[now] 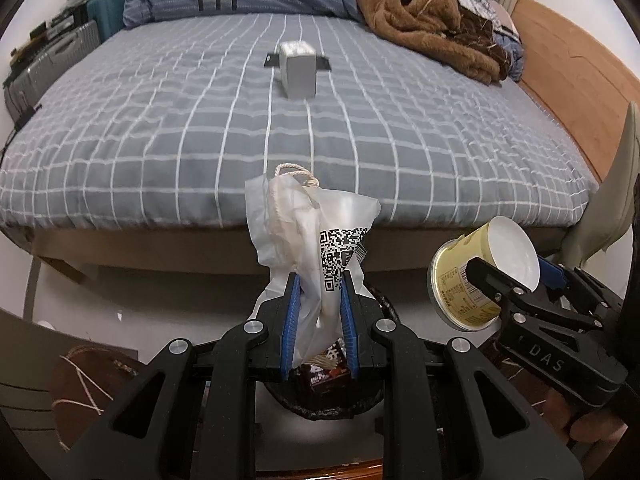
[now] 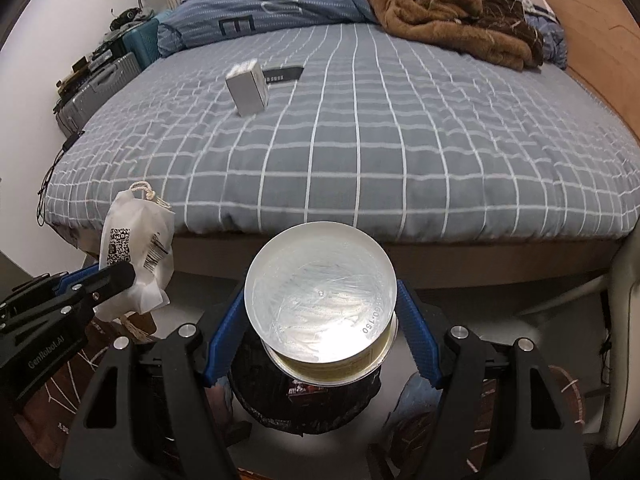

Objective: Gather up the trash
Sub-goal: 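Open the right tool over the bin while the left tool releases the pouch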

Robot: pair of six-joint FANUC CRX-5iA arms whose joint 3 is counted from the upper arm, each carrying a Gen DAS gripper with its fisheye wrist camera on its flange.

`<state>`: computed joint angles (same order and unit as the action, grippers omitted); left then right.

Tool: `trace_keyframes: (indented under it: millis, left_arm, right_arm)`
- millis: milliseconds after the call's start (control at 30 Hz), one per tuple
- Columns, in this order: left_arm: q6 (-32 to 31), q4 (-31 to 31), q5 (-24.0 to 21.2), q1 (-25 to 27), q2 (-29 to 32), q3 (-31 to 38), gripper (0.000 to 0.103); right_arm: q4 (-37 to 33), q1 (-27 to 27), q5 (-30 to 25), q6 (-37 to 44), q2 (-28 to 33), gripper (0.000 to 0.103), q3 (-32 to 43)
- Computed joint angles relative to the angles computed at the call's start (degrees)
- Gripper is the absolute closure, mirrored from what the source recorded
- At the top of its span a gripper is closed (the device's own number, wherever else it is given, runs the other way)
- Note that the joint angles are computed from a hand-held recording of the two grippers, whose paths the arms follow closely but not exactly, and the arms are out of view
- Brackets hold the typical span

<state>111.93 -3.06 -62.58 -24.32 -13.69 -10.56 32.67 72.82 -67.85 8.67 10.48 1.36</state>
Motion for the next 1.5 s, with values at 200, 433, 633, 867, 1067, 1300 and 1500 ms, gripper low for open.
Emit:
trace_keyframes:
  millis: [200,433,633,867,1067,1300,1500]
  left_arm:
    - [-0.5,1.5,1.0,0.6,1.0,-2.9,0.084]
    - [-1.3,3.0,2.4,1.7,2.9,-5.7,0.084]
    - [-1.8,3.7,3.0,3.0,5.2,-7.6,0.084]
    - [-2.7,4.1,3.4,3.8,8.4,-8.6,0.084]
    - [-2.4,4.0,3.4,3.7,10.3,-8.5,0.084]
    - [-3.7,5.2,4.2,4.0,11.3,-8.9,0.084]
    - [-5.8,6.7,5.6,2.1,13.7,-7.9,0.084]
  right_arm:
    - [-2.9,-0.7,1.3,0.6,1.0,0.035,-0.7]
    - [-6.4,-1.9,2.5,2.0,2.6,0.035,-0.8]
    - [-9.8,-3.5,3.8,3.9,4.7,0.035,-0.7]
    - [-14.1,-5.1,4.9,7.0,7.2,0.035,0.6]
    - [-16.9,-6.0,6.4,10.8,8.7,0.033,1.6]
    - [-13.7,-5.1,6.7,10.2,7.9,0.008,-0.3]
    - [-11.8,-5.0,4.3,6.7,4.9,0.008,-3.7]
